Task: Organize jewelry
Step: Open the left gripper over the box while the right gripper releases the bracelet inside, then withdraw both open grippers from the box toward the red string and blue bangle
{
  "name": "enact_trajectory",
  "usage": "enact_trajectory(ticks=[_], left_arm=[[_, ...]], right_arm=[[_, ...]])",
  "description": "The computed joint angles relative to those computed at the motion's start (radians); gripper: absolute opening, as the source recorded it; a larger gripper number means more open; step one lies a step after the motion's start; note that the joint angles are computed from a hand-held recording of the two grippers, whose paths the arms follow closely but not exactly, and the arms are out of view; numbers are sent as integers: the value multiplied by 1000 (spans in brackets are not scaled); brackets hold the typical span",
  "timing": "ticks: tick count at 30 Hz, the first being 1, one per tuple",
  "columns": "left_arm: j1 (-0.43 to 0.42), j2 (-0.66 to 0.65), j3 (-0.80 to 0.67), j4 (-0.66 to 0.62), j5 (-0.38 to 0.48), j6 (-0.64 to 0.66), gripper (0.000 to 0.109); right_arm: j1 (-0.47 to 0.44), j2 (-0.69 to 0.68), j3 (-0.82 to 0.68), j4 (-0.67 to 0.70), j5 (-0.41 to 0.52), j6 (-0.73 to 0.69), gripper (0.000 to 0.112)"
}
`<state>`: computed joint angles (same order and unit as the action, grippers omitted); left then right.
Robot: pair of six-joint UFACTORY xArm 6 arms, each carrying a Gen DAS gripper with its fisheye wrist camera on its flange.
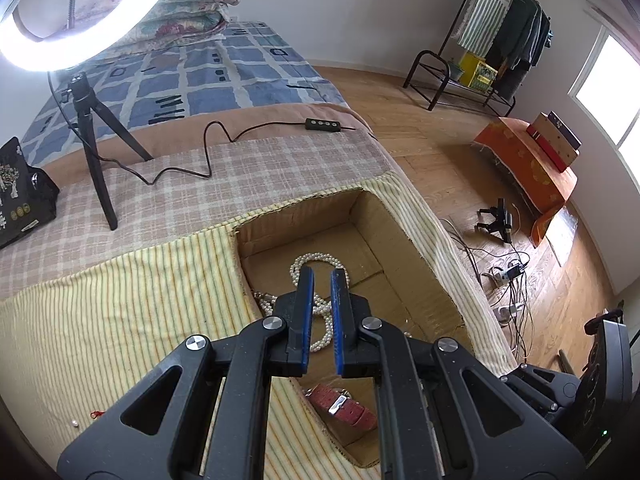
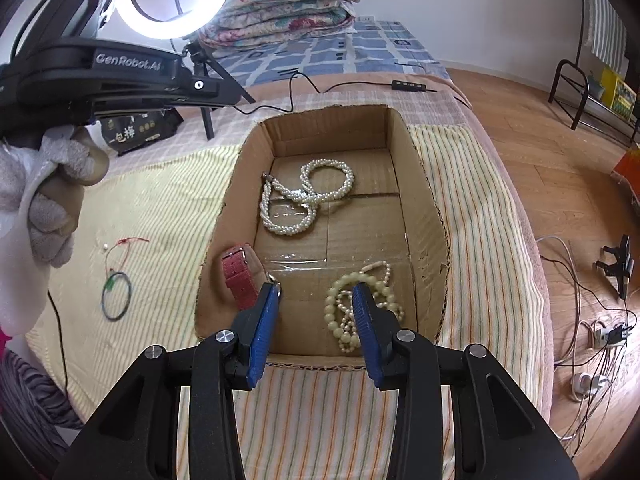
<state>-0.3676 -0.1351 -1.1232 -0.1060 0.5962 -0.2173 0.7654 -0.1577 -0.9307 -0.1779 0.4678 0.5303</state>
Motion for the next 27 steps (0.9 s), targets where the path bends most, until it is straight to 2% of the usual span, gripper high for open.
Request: enact_trajectory(ticks=[4, 5, 6, 8, 14, 20, 27], left_arm=[[17, -48, 29, 18, 10, 7, 7], [22, -62, 38, 22, 13, 9, 14], [29, -78, 49, 20, 14, 17, 28], [45, -118, 79, -4, 10, 51, 40], [113, -253, 170, -3, 45, 105, 41], [211, -398, 279, 20, 80, 170, 41], [376, -543, 407, -49, 116, 308, 41]], right_arm=[[14, -6, -12, -28, 15, 33, 38], [19, -7, -16, -35, 18, 40, 39], [25, -9, -21, -46, 22, 52, 41], [37, -13, -31, -70, 27, 75, 44], [83, -14, -75, -178, 60, 171, 61], [137, 0, -127, -284, 106, 272, 73], [204, 44, -189, -368, 144, 357, 77]])
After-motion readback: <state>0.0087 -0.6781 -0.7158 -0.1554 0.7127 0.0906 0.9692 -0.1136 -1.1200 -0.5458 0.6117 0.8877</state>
